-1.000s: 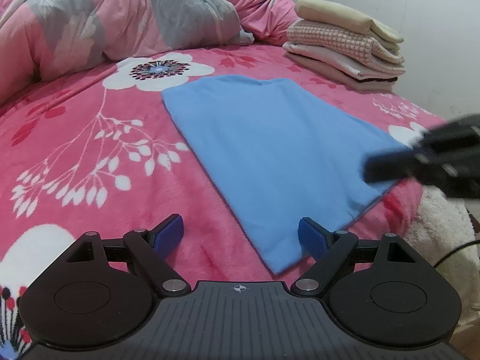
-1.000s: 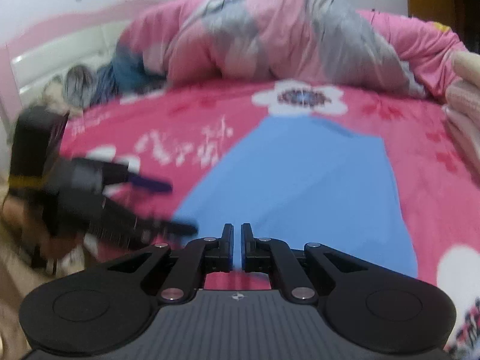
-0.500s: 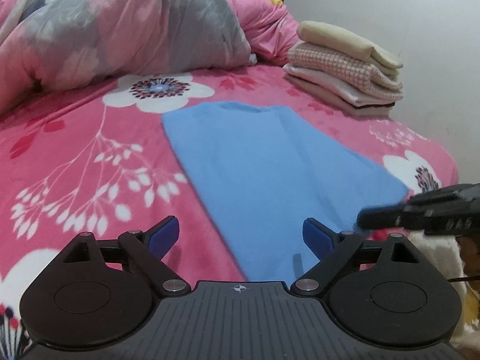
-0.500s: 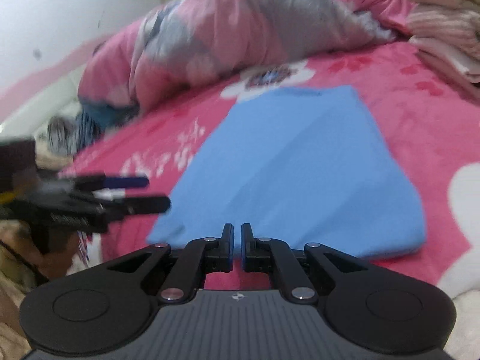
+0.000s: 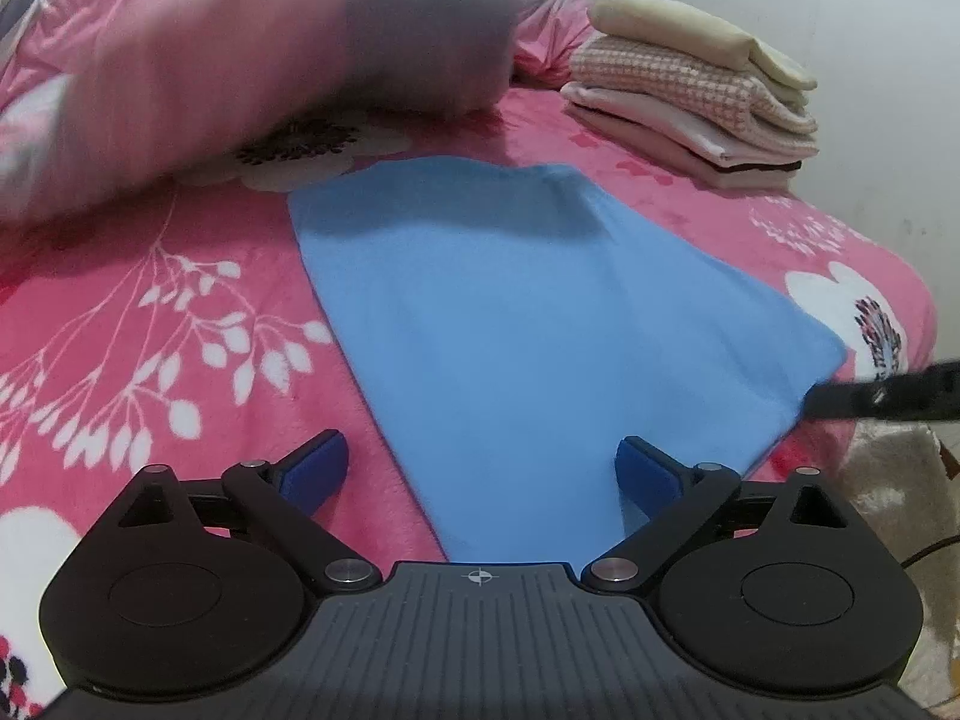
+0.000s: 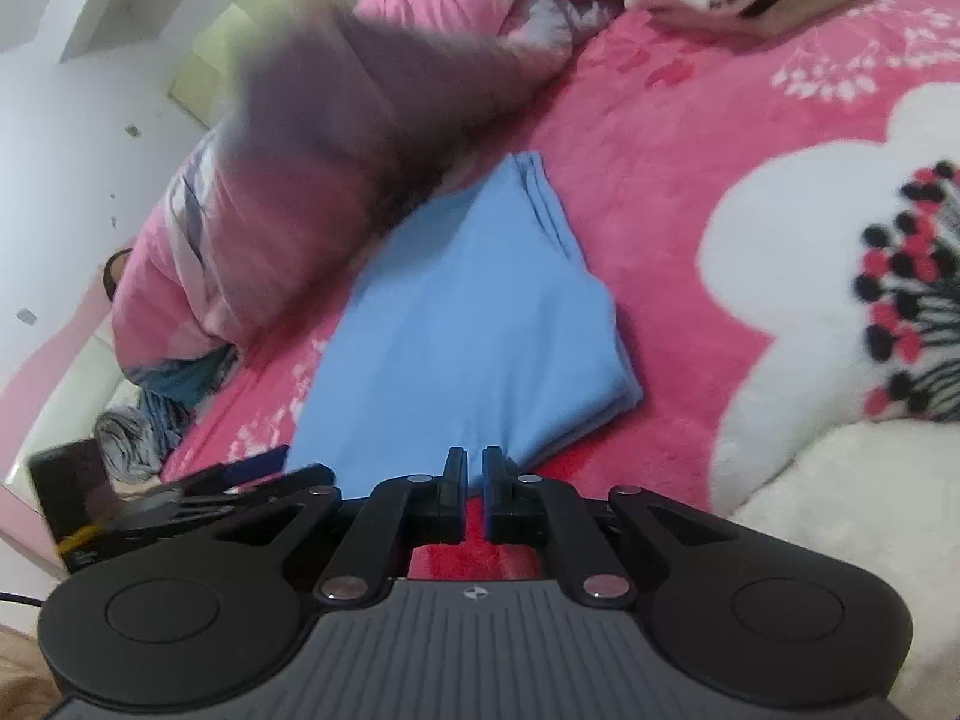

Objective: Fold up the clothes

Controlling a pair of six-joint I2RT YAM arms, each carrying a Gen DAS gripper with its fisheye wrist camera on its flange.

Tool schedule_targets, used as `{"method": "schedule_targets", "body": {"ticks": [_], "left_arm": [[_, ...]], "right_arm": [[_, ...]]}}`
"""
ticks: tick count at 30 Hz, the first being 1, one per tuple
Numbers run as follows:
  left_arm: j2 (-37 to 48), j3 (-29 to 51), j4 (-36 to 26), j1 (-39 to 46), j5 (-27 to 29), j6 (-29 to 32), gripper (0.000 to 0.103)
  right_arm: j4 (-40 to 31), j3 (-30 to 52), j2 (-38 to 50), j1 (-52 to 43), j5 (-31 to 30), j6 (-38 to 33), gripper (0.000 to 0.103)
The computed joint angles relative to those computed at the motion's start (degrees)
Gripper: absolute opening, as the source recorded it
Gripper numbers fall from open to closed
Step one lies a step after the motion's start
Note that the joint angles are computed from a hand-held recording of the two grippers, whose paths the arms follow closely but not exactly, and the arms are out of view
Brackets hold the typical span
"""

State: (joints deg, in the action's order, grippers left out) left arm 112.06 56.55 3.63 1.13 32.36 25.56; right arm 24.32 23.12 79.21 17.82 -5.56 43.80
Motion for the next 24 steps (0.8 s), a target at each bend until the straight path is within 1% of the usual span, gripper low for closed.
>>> {"method": "schedule_targets", "body": {"ticks": [2, 5, 8, 10, 11, 16, 19, 24], "left_arm": [[-0.1, 0.0, -0.1, -0.1, -0.4, 0.2, 0.098], [-0.3, -0.3, 0.1, -0.3, -1.0, 0.3, 0.099], [-0.2, -0.1, -0.1, -0.3, -1.1, 0.5, 0.099], [0.0, 0.1, -0.3, -0.2, -1.0, 0.5, 0.1], [0.1, 0.2, -0.4, -0.2, -1.0, 0.5, 0.1], [0.2, 0.4, -0.4, -0.7, -1.5, 0.6, 0.102], [0.2, 0.3, -0.4, -0.6, -1.5, 0.7, 0.102], [0.5, 0.5, -0.3, -0.4, -0.9, 0.8, 0.102]], "right_arm": [[0.5, 0.0, -1.4, -0.8, 0.8, -0.6, 0.004], [2.9, 0.1, -0.5, -2.8, 1.1, -0.1, 0.004], [1.6, -0.2, 1.3, -4.0, 2.8, 1.7, 0.004], [4.8, -2.8, 1.1, -5.8, 0.6, 4.3, 0.003], [5.2, -3.4, 0.4, -6.2, 0.1, 4.5, 0.003], [4.4, -4.5, -4.2, -6.8, -0.5, 3.3, 0.004], [5.9, -3.6, -3.4, -7.5, -1.2, 2.2, 0.004], [4.0, 0.1, -1.3, -8.1, -2.8, 1.9, 0.005]]}}
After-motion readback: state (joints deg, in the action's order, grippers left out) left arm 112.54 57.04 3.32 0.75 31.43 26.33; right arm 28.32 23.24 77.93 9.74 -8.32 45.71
